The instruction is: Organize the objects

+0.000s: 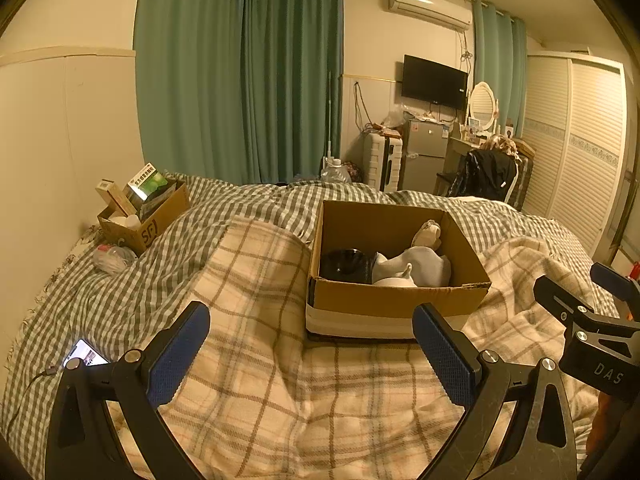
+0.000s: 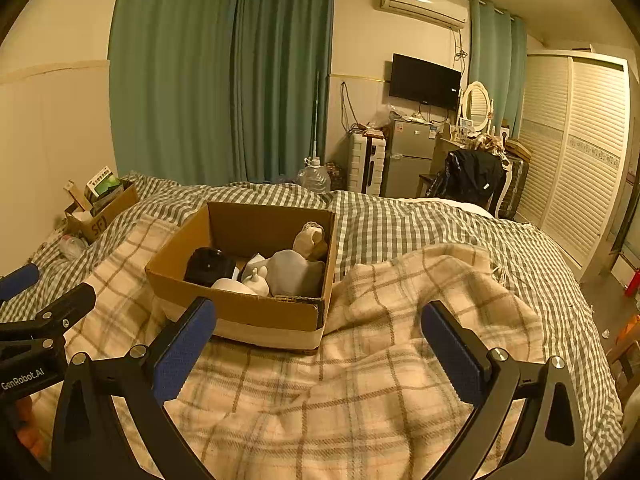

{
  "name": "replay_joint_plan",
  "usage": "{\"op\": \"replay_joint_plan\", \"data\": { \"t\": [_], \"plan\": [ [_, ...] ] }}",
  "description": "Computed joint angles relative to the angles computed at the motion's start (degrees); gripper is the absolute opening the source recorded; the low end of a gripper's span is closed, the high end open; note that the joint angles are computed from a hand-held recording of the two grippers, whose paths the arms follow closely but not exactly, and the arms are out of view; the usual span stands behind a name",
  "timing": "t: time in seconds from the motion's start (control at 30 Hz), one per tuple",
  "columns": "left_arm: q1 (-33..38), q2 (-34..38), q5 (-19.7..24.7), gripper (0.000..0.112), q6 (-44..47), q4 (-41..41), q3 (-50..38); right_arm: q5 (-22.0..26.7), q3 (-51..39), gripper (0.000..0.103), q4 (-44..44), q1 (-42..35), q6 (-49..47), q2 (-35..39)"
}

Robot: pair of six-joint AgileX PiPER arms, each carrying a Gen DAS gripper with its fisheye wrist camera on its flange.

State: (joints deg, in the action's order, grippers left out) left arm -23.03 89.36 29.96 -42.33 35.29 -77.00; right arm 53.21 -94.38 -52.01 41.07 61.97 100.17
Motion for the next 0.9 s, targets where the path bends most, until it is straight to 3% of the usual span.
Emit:
{"op": "replay_joint_plan", "data": {
  "t": [0.9],
  "plan": [
    [0.21, 0.11, 0.18, 0.103, 0.61, -0.24, -0.31, -0.27, 0.06, 0.103, 0.48, -0.24, -0.15, 0.25]
  ]
}}
